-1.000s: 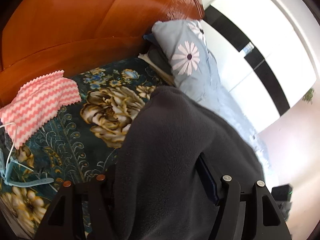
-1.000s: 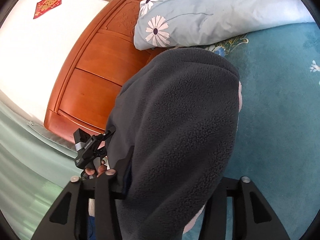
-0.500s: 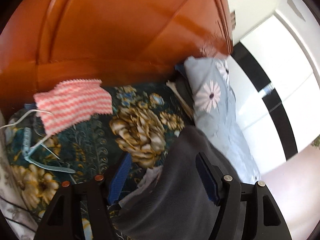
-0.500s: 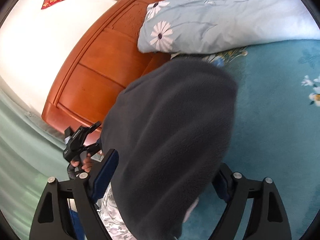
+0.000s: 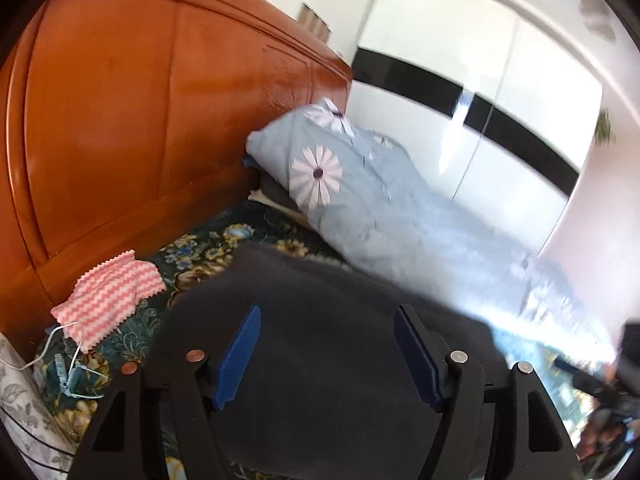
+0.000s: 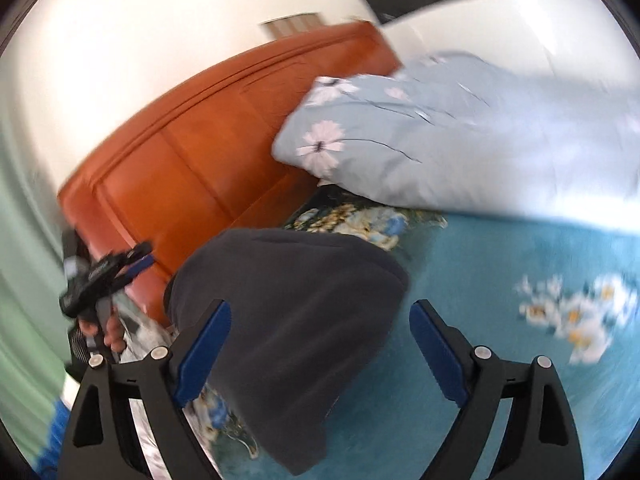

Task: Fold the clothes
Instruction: 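Lower the folded jacket onto the pink clothes stack with both grippers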

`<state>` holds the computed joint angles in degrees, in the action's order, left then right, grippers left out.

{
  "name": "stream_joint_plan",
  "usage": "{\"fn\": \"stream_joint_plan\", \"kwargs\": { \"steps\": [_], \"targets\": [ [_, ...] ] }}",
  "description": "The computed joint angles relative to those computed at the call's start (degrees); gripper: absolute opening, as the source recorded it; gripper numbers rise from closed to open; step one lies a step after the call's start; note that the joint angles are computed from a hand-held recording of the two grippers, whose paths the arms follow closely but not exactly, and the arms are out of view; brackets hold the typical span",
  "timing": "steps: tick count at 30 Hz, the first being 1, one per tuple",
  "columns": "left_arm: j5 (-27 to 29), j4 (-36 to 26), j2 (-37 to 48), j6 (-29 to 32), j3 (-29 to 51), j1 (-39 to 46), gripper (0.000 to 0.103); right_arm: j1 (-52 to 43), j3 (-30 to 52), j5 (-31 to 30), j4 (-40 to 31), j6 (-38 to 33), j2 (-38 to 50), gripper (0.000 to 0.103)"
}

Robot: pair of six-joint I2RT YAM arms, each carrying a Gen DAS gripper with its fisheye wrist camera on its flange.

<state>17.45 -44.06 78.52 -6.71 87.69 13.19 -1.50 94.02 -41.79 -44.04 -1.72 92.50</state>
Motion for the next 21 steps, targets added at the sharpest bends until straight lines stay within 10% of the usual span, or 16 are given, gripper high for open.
{"fn": "stream_joint_plan", "kwargs": {
  "steps": [7,12,21],
  "targets": [
    [-12.13,4.37,-4.96,0.77,-11.18,-8.73,0.073,9.22,-5.63,7.42,3.04,-4.68,-4.1,0.087],
    [-12.06,7.71,-4.32,1.22,-15.47,-9.04,0.073,11.1,-6.86,10.7,5.09,0.67,-1.31,0.046],
    [-10.56,11.28,-4.64,1.75,-18.74,-8.16,0.073,12.38,-6.88,12.24,5.21,1.1,0.42,0.046]
  ]
}}
